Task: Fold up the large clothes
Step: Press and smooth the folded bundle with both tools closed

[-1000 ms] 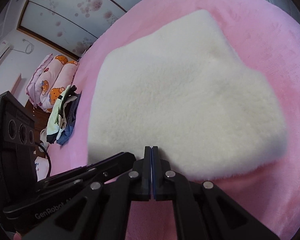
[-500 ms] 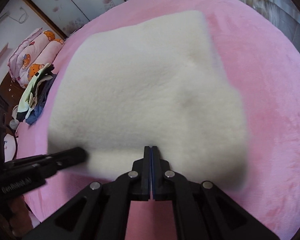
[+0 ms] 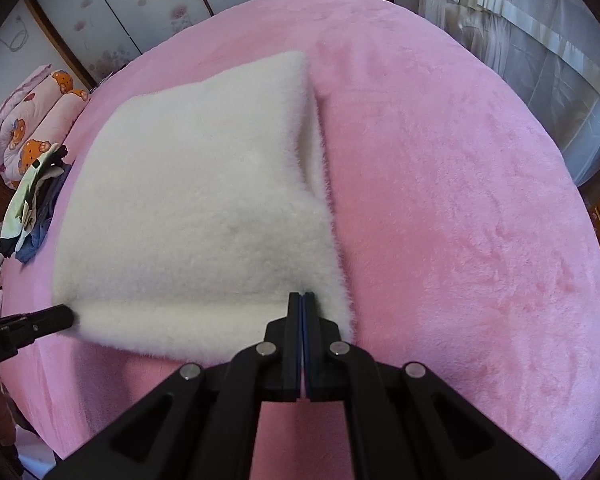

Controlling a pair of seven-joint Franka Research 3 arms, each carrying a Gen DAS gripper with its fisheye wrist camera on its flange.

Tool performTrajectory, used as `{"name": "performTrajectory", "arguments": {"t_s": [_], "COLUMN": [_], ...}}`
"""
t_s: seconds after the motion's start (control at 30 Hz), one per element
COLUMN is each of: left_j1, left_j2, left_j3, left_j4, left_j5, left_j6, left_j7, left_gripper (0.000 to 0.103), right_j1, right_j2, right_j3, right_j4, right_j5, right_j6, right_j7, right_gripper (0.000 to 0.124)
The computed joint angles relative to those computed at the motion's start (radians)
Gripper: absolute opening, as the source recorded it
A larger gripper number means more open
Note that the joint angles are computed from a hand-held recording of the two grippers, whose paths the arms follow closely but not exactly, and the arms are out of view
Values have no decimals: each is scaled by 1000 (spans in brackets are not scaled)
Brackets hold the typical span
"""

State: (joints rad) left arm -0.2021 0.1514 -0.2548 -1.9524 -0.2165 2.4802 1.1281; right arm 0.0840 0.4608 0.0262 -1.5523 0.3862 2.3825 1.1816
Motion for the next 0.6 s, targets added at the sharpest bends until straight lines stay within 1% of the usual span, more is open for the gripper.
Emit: {"name": "performTrajectory", "arguments": {"t_s": [0.07, 0.13, 0.2, 0.27, 0.3, 0.33, 0.4, 0.5, 0.6], "left_j1": [-5, -12, -17, -12, -11, -12, -15, -18, -13], "left_j2": [-20, -43, -47, -42, -28, -9, 38, 105, 171], "left_j3": [6, 12, 15, 13, 12, 11, 9, 8, 6], "left_j4": [2, 3, 17, 31, 46, 69, 115, 175, 242], "left_j5": [33, 85, 115, 88, 75, 80, 91, 121, 132], "left_j6": [-30, -58, -70, -63, -58, -60, -57, -49, -17], "left_j7": [-32, -48, -56, -33, -19, -18, -13, -26, -36], "left_gripper": [1, 1, 1, 1, 1, 1, 1, 1, 1], "right_j1": [-9, -29, -50, -59, -65, -65, -58, -42, -24], "right_j2": [-19, -34, -50, -58, -55, -43, -18, 33, 87], "right_j3": [7, 23, 49, 66, 76, 81, 88, 96, 100], "right_j4": [-15, -22, -33, -35, -27, -6, 22, 73, 129], "right_j5": [25, 71, 128, 182, 220, 246, 290, 329, 338], "right_j6": [4, -7, -21, -41, -62, -89, -114, -126, -128], "right_j7": [-3, -38, -131, -209, -242, -254, -265, -268, -240], "right_gripper": [0, 0, 0, 0, 0, 0, 0, 0, 0]}}
